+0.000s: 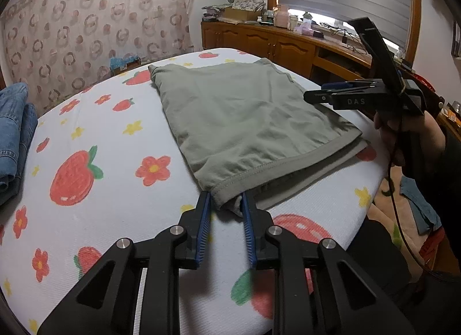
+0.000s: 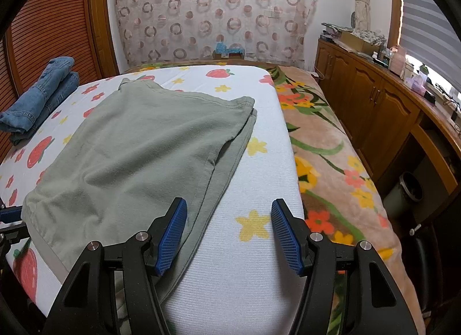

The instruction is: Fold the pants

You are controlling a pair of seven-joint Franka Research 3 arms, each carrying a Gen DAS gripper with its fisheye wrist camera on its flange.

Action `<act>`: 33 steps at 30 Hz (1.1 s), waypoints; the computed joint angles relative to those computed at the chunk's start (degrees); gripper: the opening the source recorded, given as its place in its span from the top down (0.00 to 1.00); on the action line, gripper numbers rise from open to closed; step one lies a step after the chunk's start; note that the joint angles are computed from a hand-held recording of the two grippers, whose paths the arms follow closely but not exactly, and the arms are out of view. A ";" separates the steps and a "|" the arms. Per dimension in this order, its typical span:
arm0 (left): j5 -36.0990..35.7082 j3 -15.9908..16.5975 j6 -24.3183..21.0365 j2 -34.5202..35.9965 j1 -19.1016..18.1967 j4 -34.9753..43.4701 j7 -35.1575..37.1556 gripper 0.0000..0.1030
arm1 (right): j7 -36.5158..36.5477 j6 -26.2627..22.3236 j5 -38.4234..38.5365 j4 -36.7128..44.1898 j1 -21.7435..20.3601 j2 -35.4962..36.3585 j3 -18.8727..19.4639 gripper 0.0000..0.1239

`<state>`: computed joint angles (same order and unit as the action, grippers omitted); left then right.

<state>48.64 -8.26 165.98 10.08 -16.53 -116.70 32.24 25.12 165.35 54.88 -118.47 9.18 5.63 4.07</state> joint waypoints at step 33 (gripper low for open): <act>1.19 0.27 2.19 -0.61 0.21 -1.29 -2.68 0.77 | -6.32 -7.89 4.72 -16.09 6.18 -17.11 -5.97 0.94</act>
<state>49.82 -7.98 168.18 9.48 -16.32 -117.99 29.56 18.79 157.46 59.59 -134.56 15.36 -11.47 -1.91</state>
